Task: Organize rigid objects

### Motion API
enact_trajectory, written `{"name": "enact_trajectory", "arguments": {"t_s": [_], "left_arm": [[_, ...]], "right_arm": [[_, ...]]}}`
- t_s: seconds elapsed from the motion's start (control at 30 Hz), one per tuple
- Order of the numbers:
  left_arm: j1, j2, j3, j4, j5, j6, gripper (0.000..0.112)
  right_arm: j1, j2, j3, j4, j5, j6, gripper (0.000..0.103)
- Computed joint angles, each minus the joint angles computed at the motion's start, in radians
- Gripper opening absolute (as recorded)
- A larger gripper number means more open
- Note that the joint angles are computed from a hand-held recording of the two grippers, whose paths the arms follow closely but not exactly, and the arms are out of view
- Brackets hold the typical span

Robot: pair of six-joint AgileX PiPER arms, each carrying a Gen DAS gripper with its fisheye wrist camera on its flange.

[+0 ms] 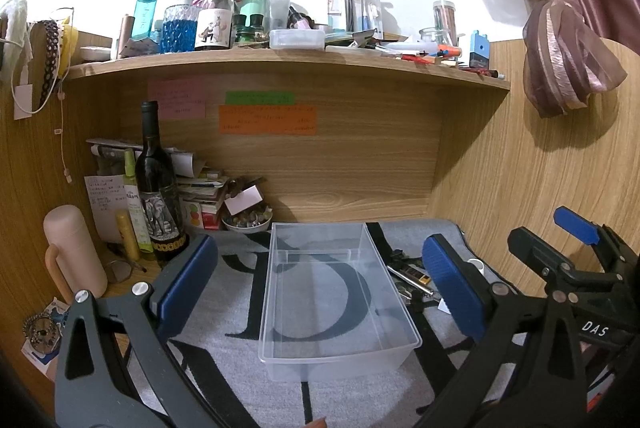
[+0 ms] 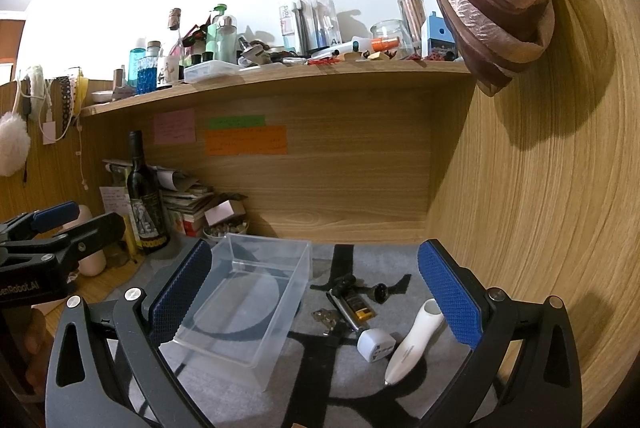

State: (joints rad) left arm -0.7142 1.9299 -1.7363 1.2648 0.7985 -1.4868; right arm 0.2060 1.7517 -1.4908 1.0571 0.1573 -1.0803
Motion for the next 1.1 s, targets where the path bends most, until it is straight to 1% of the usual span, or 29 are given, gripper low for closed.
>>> {"name": "enact_trajectory", "arguments": {"t_s": [0.03,0.2,0.37,0.47,0.57,0.6,0.67,0.7,0.73,0.77,0.8,0.87,0.9,0.93,0.97,1.0,1.03,1.07,1.1], "left_arm": [[0.000,-0.001,0.000,0.000,0.000,0.001,0.103],[-0.001,0.004,-0.011,-0.002,0.001,0.006,0.103],[0.001,0.007,-0.029,-0.023,-0.001,0.033,0.103],[0.009,0.014,-0.038,-0.031,-0.001,0.039,0.103],[0.049,0.001,-0.015,-0.079,-0.079,0.060,0.103],[0.067,-0.004,-0.007,-0.103,-0.106,0.071,0.103],[0.110,-0.005,-0.007,-0.183,-0.156,0.121,0.103],[0.130,-0.001,-0.012,-0.226,-0.170,0.149,0.098],[0.153,0.010,-0.030,-0.281,-0.172,0.186,0.093],[0.179,0.029,-0.067,-0.367,-0.157,0.255,0.081],[0.201,0.045,-0.096,-0.436,-0.145,0.310,0.076],[0.260,0.080,-0.152,-0.598,-0.142,0.436,0.075],[0.285,0.098,-0.180,-0.665,-0.136,0.490,0.071],[0.314,0.131,-0.234,-0.756,-0.109,0.568,0.068],[0.331,0.150,-0.262,-0.806,-0.096,0.616,0.061],[0.356,0.187,-0.322,-0.882,-0.061,0.690,0.057],[0.384,0.236,-0.403,-0.979,-0.012,0.778,0.055],[0.405,0.274,-0.464,-1.048,0.026,0.838,0.050],[0.427,0.328,-0.554,-1.120,0.086,0.899,0.046]], "right_arm": [[-0.002,-0.003,0.005,0.018,0.001,-0.020,0.103],[-0.003,-0.003,-0.002,-0.003,0.006,0.001,0.103],[-0.005,-0.004,0.003,0.056,0.016,-0.062,0.103],[-0.010,0.005,-0.006,0.063,0.028,-0.070,0.103],[-0.022,0.024,-0.024,0.050,0.044,-0.054,0.103],[-0.026,0.035,-0.037,0.004,0.046,-0.003,0.103],[-0.037,0.055,-0.060,-0.062,0.059,0.072,0.101],[-0.045,0.069,-0.076,-0.104,0.069,0.120,0.097],[-0.051,0.083,-0.094,-0.163,0.079,0.183,0.095],[-0.055,0.092,-0.105,-0.205,0.088,0.228,0.088],[-0.062,0.111,-0.133,-0.272,0.113,0.297,0.082],[-0.077,0.155,-0.193,-0.373,0.170,0.404,0.080],[-0.080,0.168,-0.209,-0.402,0.184,0.435,0.079],[-0.083,0.185,-0.230,-0.447,0.198,0.484,0.078],[-0.086,0.202,-0.252,-0.498,0.212,0.535,0.075],[-0.089,0.210,-0.263,-0.532,0.224,0.568,0.073],[-0.091,0.227,-0.287,-0.576,0.242,0.612,0.072],[-0.094,0.245,-0.312,-0.617,0.262,0.651,0.071],[-0.097,0.263,-0.334,-0.648,0.279,0.681,0.071]]}}
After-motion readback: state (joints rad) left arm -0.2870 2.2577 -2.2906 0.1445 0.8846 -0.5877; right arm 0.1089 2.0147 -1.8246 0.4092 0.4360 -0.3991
